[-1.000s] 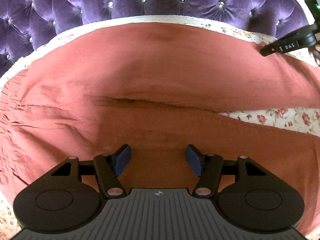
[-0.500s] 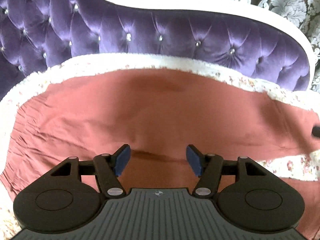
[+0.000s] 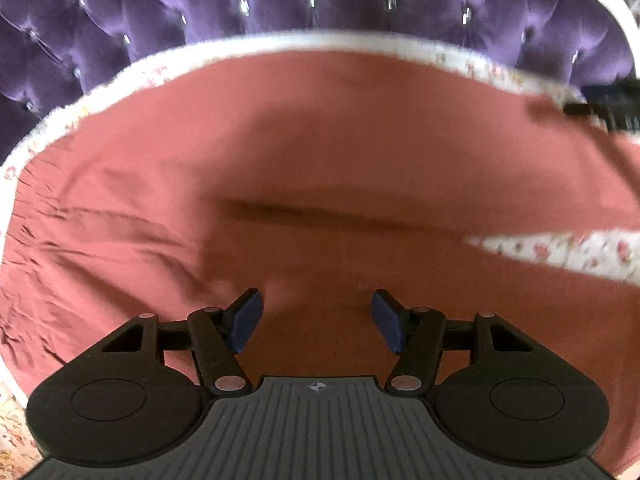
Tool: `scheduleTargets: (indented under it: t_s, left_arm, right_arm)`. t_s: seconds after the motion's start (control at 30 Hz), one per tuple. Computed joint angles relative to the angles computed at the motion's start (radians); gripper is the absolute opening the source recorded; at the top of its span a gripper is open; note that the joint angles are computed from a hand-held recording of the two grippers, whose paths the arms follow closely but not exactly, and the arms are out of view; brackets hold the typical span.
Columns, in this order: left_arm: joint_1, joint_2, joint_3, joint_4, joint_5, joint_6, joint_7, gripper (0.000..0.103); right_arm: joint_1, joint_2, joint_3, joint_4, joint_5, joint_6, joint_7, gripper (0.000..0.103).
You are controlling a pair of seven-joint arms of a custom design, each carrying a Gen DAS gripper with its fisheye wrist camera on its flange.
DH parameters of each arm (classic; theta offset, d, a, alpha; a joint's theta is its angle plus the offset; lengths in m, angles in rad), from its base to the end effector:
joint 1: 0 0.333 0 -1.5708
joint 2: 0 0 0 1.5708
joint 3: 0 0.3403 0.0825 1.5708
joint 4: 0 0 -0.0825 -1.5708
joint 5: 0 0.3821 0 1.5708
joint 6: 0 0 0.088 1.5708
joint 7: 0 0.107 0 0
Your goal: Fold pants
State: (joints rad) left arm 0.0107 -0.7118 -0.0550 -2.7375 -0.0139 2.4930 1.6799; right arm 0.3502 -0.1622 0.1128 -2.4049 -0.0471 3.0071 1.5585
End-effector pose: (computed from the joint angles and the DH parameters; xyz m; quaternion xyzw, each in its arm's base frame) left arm 0.3462 -0.0164 0.4945 -0.6383 0.7342 -0.1481 0.1780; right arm 0.4579 0.2348 0.4919 -0.8040 0.4633 -0.2149 0.3045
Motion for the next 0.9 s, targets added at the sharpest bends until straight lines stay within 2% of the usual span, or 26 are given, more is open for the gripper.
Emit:
scheduleTargets:
  t_s: [0.03,0.07,0.13,0.23,0.27,0.33,0.37,0.43,0.53,0.6,0.73,0.83,0.9]
  left_arm:
    - [-0.001,-0.018,0.0,-0.023,0.001,0.027,0.001,0.061]
    - [-0.001,-0.024,-0.001,-0.03,0.005,0.038,0.004,0.061]
    - [-0.004,-0.029,0.003,-0.034,0.006,0.037,0.011,0.061]
    - [-0.02,-0.007,0.031,0.005,-0.019,-0.006,0.036,0.06]
    - [-0.037,0.006,0.058,0.028,-0.047,-0.018,0.058,0.06]
    - [-0.052,0.034,0.085,0.07,-0.092,-0.024,0.092,0.06]
    - [-0.055,0.063,0.089,0.107,-0.11,-0.028,0.102,0.06]
    - [-0.055,0.113,0.082,0.166,-0.132,-0.011,0.117,0.06]
    - [-0.039,0.182,0.043,0.238,-0.128,0.031,0.105,0.06]
    - [-0.053,0.231,0.04,0.293,-0.152,0.028,0.104,0.061]
    - [-0.086,0.328,0.061,0.405,-0.264,-0.042,0.114,0.061]
    - [-0.087,0.402,0.056,0.481,-0.339,-0.093,0.11,0.061]
    - [-0.074,0.44,0.034,0.517,-0.342,-0.111,0.088,0.061]
  right_arm:
    - [0.037,0.03,-0.041,0.03,0.066,-0.018,-0.074,0.064]
    - [0.051,0.048,-0.056,0.048,0.111,-0.034,-0.123,0.062]
    - [0.061,0.077,-0.069,0.082,0.201,-0.082,-0.206,0.061]
    - [0.054,0.11,-0.071,0.142,0.368,-0.219,-0.358,0.059]
    - [0.051,0.11,-0.066,0.139,0.442,-0.215,-0.414,0.057]
    - [0.045,0.1,-0.056,0.134,0.538,-0.216,-0.471,0.018]
    - [0.044,0.091,-0.052,0.13,0.577,-0.218,-0.488,0.008]
    - [0.035,0.053,-0.017,0.075,0.473,-0.127,-0.427,0.008]
    - [0.067,-0.032,-0.008,-0.01,0.437,-0.023,-0.407,0.008]
    - [0.074,-0.096,0.012,-0.069,0.381,0.032,-0.363,0.008]
    - [0.065,-0.194,0.066,-0.157,0.272,0.077,-0.289,0.008]
    - [0.01,-0.221,0.139,-0.189,0.178,0.093,-0.23,0.008]
    - [-0.033,-0.232,0.187,-0.205,0.117,0.103,-0.195,0.008]
